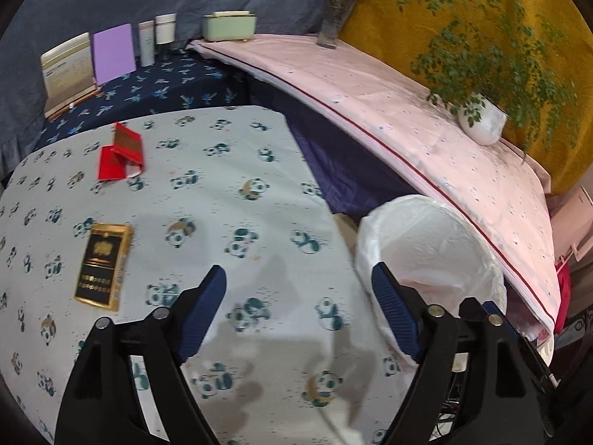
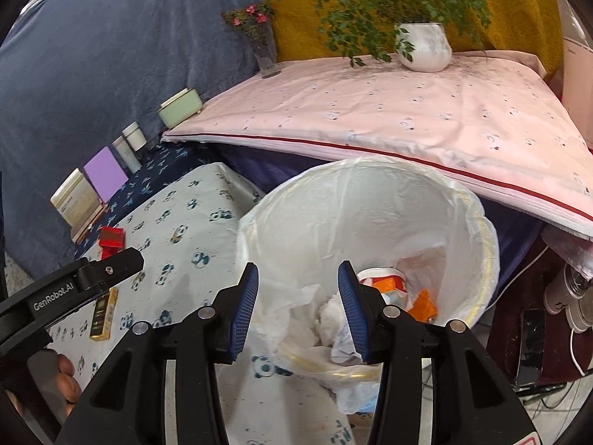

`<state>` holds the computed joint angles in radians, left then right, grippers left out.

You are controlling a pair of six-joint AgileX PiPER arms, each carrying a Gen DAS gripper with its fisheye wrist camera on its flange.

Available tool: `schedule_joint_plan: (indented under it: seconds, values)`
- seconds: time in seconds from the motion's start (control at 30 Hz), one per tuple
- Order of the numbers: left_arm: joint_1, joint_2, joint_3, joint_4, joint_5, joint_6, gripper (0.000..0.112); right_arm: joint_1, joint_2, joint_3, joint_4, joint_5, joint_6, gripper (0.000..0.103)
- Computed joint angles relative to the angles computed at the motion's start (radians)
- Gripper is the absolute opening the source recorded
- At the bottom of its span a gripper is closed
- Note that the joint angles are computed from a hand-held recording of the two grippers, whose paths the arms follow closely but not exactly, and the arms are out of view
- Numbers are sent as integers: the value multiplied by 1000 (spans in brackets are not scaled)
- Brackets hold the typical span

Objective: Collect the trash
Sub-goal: 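Open both grippers to drop the towel and receipt into the bin, then move both grippers back from the bin toward the red packet and cigarette box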

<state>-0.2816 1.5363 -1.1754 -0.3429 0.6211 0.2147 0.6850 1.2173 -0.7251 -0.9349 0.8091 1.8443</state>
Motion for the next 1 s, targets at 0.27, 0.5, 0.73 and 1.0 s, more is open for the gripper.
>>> schedule_joint_plan:
  seconds: [0.27, 0.5, 0.73, 1.0]
  values:
    - [117, -6, 30, -3, -15, 50, 82, 54, 106, -98, 1, -8, -20, 45]
    - [213, 5, 44, -15, -24, 94, 88, 78, 204, -189, 14, -32, -60, 45]
    - [292, 56, 33, -9, -34, 97, 90, 91, 294, -287, 33, -44, -121, 50]
    - [342, 140, 7, 36, -52, 82, 90, 75, 382, -360, 69, -87, -174, 50]
